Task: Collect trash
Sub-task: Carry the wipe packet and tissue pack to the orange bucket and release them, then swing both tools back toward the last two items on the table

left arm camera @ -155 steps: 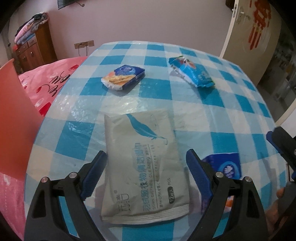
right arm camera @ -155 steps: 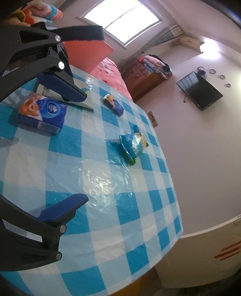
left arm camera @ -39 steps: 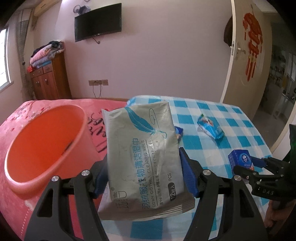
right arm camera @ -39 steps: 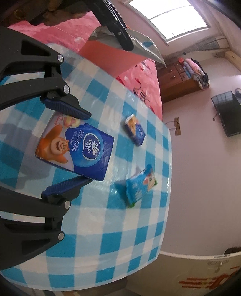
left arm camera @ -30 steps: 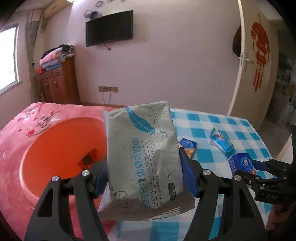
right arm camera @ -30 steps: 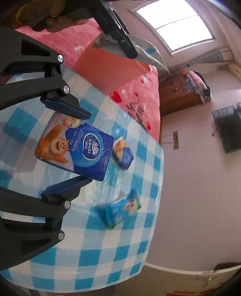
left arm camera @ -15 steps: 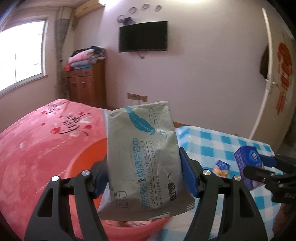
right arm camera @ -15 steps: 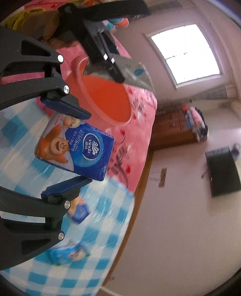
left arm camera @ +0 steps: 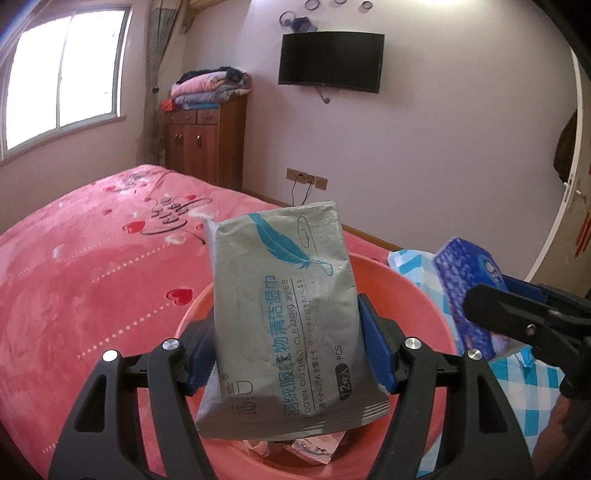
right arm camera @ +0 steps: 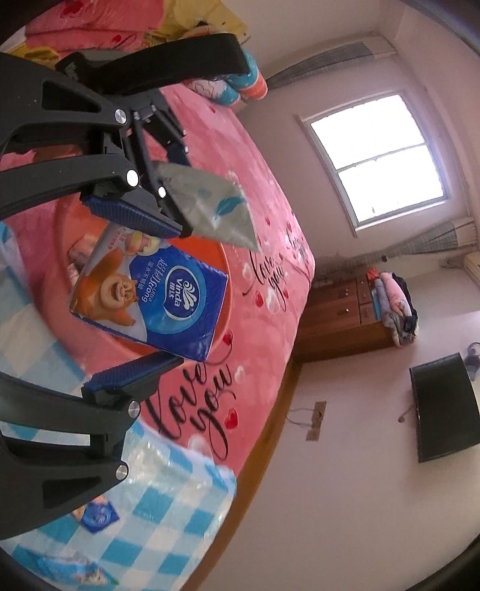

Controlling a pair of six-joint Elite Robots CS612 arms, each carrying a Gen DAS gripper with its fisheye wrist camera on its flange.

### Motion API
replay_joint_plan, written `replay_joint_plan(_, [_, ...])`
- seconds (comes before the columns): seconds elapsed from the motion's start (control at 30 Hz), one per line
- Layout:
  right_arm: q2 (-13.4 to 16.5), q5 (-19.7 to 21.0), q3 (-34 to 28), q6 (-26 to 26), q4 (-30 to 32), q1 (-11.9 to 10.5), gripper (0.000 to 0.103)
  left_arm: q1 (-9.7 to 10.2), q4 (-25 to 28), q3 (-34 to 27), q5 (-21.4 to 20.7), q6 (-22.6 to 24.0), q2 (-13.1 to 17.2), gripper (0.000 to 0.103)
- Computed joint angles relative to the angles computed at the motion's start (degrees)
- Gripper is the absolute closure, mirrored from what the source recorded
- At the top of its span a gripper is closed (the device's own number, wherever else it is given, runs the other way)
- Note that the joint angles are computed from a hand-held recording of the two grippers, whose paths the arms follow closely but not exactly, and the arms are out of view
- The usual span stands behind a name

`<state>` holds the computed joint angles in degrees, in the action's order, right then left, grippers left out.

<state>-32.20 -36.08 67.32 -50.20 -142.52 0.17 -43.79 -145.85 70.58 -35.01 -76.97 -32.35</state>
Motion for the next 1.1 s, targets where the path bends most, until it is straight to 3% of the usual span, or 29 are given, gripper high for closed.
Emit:
replay_joint_plan(0.07, [0.46, 0.46, -0.82, -0.85, 2.34, 0.32, 0.035, 0.16, 0.42, 0.26, -0.38, -1.09, -0.03, 0.033])
replay_joint_plan(0.17, [1.32, 1.76, -2.05, -0.02, 4.74, 0.32, 0.014, 0.42, -0.07, 0.45, -1.68, -2.06, 0.07, 0.027])
replay_joint_plan(0.27, [2.10, 3.76, -3.01, 1.99, 5.34, -0.30, 0.014, 0.55, -1.67, 1.05, -2.33, -2.66, 0.05, 0.023])
replay_joint_plan(0.47, [3.07, 2.91, -1.86, 13.36, -8.17, -2.19, 0.009, -0.04, -4.61, 1.35, -0.36, -1.16, 0.43, 0.019])
replay_joint_plan(0.53, [3.43, 2.35, -1.81, 15.33, -9.92, -2.85, 0.009, -0.33, -4.64, 0.83, 0.69, 0.07, 0.76, 0.019])
replay_joint_plan(0.73, [4.19, 1.17, -1.68, 18.32, -11.77, -4.63, 0.009, -1.27, -5.86, -1.10, 2.80, 4.13, 1.92, 0.019])
replay_joint_plan(1.1, [3.58, -3.38, 2.74, 21.72, -24.76, -7.00, 0.009, -2.24, -10.01, -5.10, 1.40, 11.27, 3.91, 0.015])
